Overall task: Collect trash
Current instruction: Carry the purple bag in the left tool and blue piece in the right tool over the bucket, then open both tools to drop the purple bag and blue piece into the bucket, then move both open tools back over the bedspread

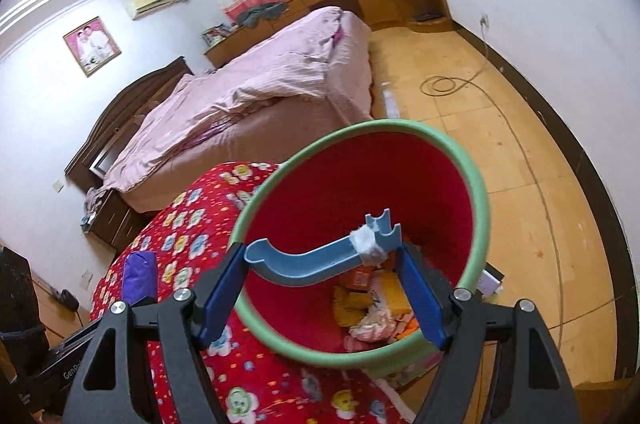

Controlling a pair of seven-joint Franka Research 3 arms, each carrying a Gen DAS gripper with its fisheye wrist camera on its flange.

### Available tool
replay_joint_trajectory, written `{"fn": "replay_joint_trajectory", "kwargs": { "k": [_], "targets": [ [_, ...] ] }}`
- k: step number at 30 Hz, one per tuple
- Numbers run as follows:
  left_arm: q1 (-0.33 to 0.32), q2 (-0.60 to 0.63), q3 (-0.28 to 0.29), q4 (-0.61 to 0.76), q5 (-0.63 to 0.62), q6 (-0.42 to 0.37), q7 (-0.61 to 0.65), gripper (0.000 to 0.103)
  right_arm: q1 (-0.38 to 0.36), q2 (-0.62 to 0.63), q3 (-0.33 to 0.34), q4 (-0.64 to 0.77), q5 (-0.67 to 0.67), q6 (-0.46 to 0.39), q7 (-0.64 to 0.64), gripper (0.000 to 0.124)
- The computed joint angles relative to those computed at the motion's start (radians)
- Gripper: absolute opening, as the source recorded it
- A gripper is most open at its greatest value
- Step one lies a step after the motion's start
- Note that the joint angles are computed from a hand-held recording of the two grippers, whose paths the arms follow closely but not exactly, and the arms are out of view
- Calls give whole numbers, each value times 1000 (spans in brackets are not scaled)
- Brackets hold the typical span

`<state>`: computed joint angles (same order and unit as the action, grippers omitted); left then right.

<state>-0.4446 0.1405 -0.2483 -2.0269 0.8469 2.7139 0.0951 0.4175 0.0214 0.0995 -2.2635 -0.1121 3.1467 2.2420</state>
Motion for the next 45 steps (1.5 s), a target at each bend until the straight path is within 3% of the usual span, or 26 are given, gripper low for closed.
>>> {"fn": "replay_joint_trajectory", "kwargs": {
  "k": [5, 8, 10, 16, 18, 20, 22, 31, 35, 45],
  "targets": [
    [-10, 86, 4, 85, -37, 8, 73, 18, -14, 13, -10, -1, 22, -3, -12, 78],
    [-26, 127, 16, 130, -53, 11, 112, 18, -37, 24, 27, 2, 207, -1, -170, 78],
    [-37, 147, 25, 153, -59, 10, 130, 18, -35, 31, 28, 6, 262, -1, -217, 78],
    [-61, 194, 50, 201, -72, 38, 163, 18, -11, 42, -4, 10, 277, 16, -236, 85],
    [-64, 205, 50, 210, -87, 47, 185, 22, -1, 43, -18, 9, 265, 27, -225, 85],
    [-71, 213, 54, 219, -100, 49, 199, 38, -2, 44, -16, 10, 277, 29, -232, 85],
    [-86, 217, 72, 225, -85, 46, 178, 46, -15, 45, 3, 11, 322, 31, -271, 85],
    [-90, 187, 77, 194, -83, 15, 122, 47, -21, 37, 24, 4, 415, 30, -359, 85],
    [-82, 153, 69, 161, -78, -15, 98, 47, 3, 25, -2, -9, 354, 32, -302, 85],
    [-46, 14, 31, 20, -6, -70, -45, 51, 20, -14, 17, -34, 213, 33, -204, 86]
  ]
}}
